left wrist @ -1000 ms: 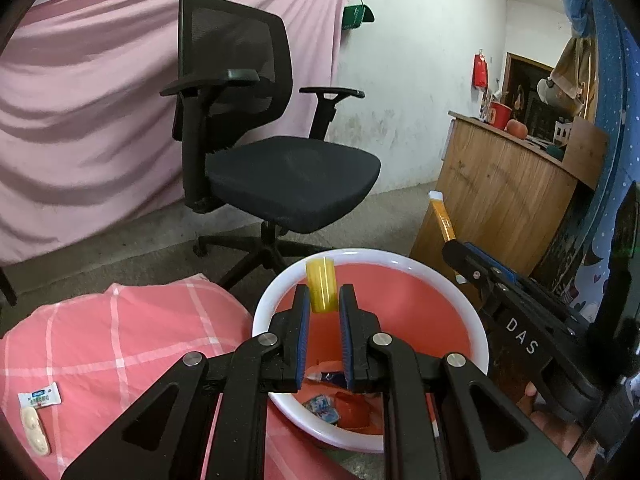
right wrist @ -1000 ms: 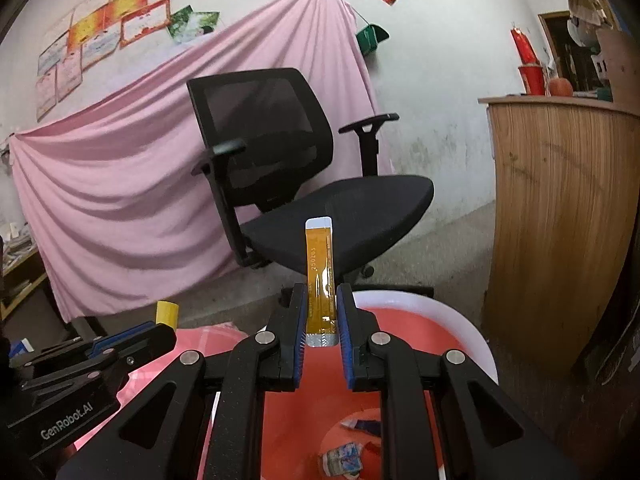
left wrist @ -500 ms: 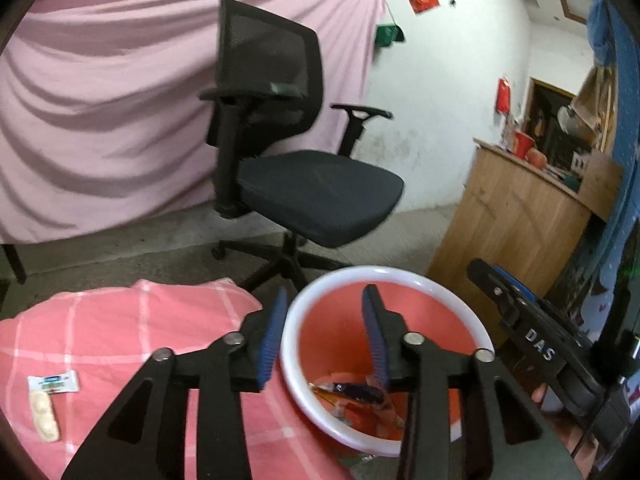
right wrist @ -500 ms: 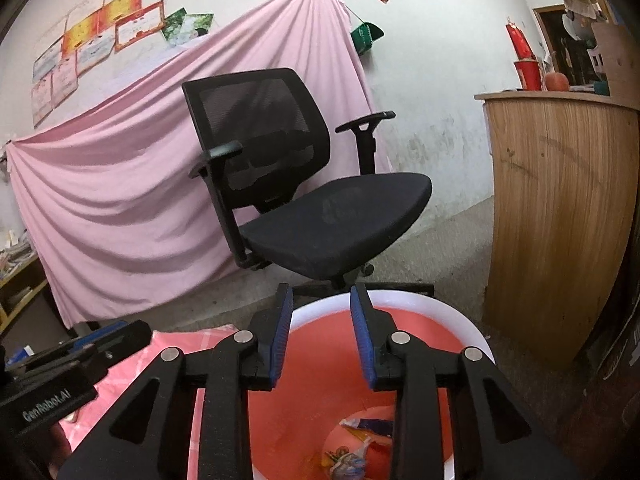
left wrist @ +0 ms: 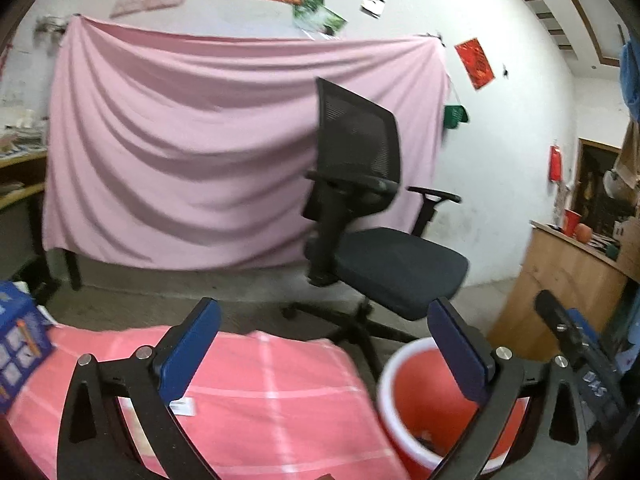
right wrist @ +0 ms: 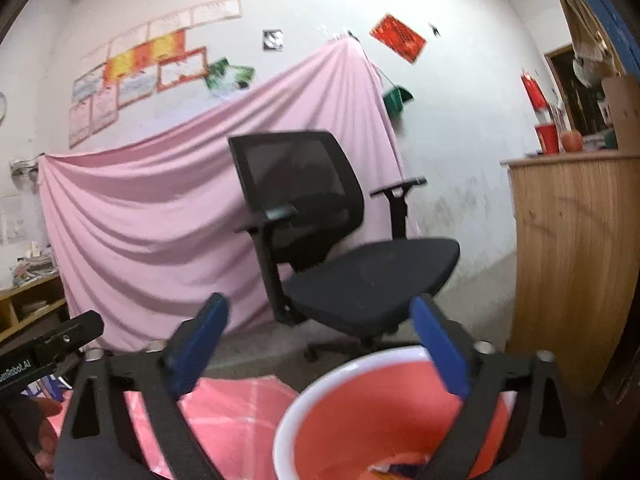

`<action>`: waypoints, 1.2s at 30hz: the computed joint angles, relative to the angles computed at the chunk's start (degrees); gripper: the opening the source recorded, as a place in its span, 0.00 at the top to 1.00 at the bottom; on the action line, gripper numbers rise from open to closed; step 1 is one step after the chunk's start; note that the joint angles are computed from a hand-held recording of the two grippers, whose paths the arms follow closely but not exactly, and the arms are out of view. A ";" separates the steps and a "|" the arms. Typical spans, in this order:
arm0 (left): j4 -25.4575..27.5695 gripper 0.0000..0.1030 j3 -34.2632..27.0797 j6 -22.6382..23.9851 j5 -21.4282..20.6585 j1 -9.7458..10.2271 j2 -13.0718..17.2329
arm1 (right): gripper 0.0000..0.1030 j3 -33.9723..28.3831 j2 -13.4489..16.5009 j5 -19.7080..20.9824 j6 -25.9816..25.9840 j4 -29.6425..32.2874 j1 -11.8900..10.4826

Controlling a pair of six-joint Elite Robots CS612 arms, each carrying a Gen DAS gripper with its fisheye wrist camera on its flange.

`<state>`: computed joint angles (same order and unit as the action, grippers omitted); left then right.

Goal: Collect trash
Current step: 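Move both tools back toward the white case and packet on the table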

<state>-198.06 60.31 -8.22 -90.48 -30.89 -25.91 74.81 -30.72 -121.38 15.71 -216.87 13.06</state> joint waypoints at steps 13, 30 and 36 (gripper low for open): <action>-11.64 0.02 7.63 0.89 9.62 2.36 -1.74 | 0.00 -7.77 4.13 6.00 -7.92 -4.81 2.76; -15.04 0.02 14.20 1.22 16.35 6.07 -2.42 | 0.00 -16.70 8.34 15.81 -12.80 10.80 5.48; -4.86 0.02 13.81 -0.26 17.22 6.60 -2.98 | 0.02 -17.05 7.60 21.02 -11.08 22.52 5.08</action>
<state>-202.92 74.11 -8.48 -73.25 -24.29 -28.89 57.76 -23.11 -100.37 4.63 -194.34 18.13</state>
